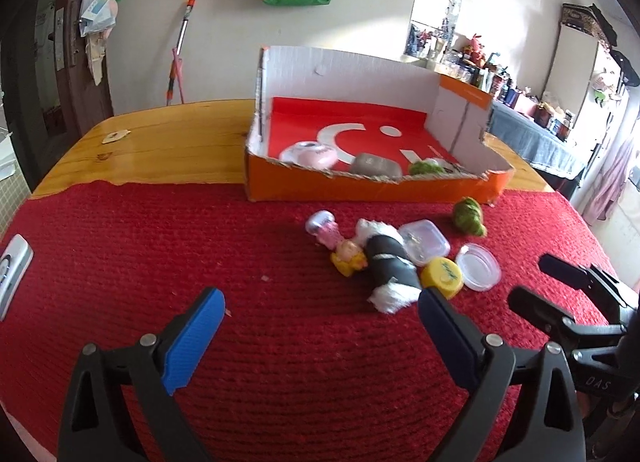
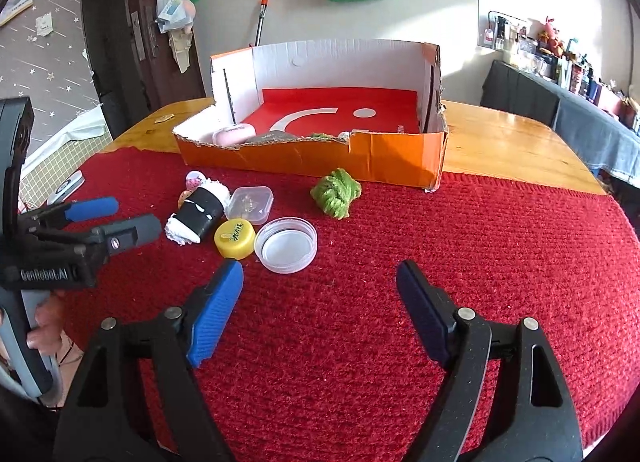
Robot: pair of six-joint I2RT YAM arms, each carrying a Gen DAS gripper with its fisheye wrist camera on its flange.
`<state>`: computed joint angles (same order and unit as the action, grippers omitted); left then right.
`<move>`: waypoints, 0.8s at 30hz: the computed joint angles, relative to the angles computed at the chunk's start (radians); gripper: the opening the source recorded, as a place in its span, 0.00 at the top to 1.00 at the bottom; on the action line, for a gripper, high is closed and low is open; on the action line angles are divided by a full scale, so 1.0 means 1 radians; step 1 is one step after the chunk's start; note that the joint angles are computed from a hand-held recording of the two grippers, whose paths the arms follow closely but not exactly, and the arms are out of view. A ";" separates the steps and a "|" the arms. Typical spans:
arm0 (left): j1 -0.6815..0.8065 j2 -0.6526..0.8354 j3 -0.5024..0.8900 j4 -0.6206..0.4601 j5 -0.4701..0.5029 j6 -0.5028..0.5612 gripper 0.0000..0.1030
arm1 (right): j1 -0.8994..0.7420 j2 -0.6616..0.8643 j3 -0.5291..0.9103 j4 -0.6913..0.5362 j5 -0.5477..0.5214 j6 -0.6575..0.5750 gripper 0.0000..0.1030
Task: Organize objects
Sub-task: 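Move both tools back toward the remaining items on the red cloth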
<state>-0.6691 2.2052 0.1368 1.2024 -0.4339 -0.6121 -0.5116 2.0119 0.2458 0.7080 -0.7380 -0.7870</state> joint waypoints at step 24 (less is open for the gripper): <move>0.184 -0.065 0.211 -0.402 0.107 0.219 0.04 | 0.034 0.011 0.057 -0.061 0.055 0.048 0.23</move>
<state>-0.4853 2.1399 0.3481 0.8000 -0.3272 -0.3930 -0.4775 2.0232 0.3023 0.6473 -0.6826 -0.7391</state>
